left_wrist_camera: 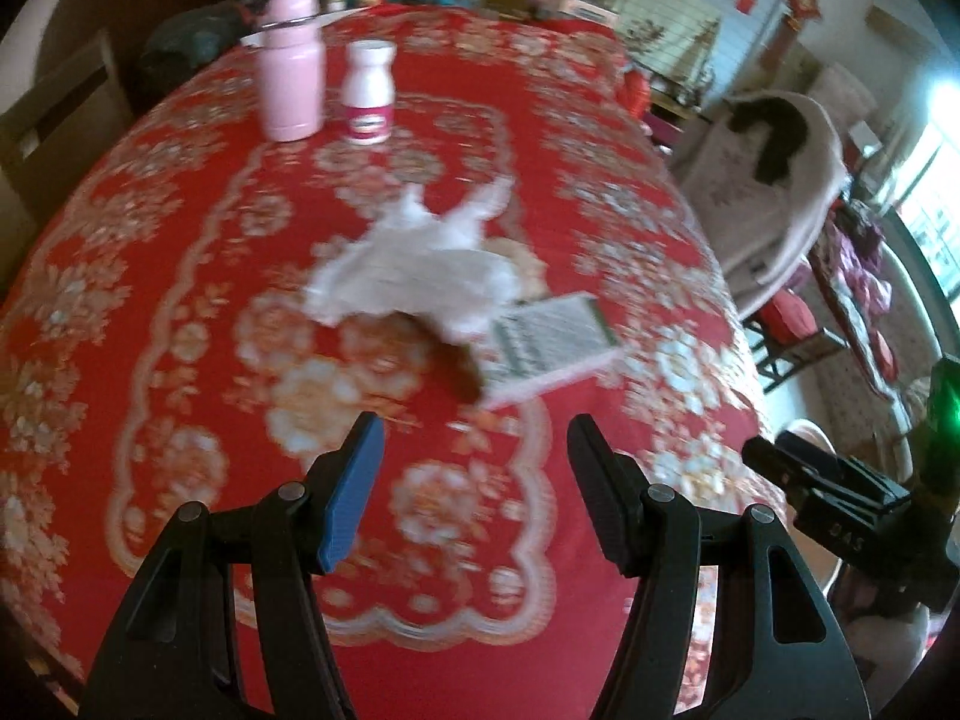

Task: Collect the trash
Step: 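Swing both open grippers back toward the table, then grasp the white tissue with the left gripper while the right gripper grasps the beige crumpled paper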

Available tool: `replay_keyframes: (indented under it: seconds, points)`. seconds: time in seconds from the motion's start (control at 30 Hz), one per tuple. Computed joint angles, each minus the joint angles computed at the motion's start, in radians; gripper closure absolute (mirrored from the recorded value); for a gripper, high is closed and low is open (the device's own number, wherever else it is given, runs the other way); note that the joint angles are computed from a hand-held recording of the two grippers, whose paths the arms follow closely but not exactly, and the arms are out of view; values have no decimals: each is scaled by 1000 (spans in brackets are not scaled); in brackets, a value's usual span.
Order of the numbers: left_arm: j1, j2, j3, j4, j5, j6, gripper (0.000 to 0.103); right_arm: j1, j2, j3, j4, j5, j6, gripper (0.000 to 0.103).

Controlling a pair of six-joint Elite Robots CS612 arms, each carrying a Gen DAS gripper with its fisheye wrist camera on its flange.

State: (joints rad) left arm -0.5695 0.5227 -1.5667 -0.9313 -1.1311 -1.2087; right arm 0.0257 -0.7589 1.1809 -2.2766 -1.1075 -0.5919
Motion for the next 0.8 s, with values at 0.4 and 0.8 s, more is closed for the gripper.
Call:
replay_keyframes:
  seconds: [0.4,0.8]
  points:
    - [98,22,11,-126,-128,100,40,57,32,-53,38,3,37,50]
    - [149,14,124,-231,-263,195,55,74,55,-91,45,-28,91,50]
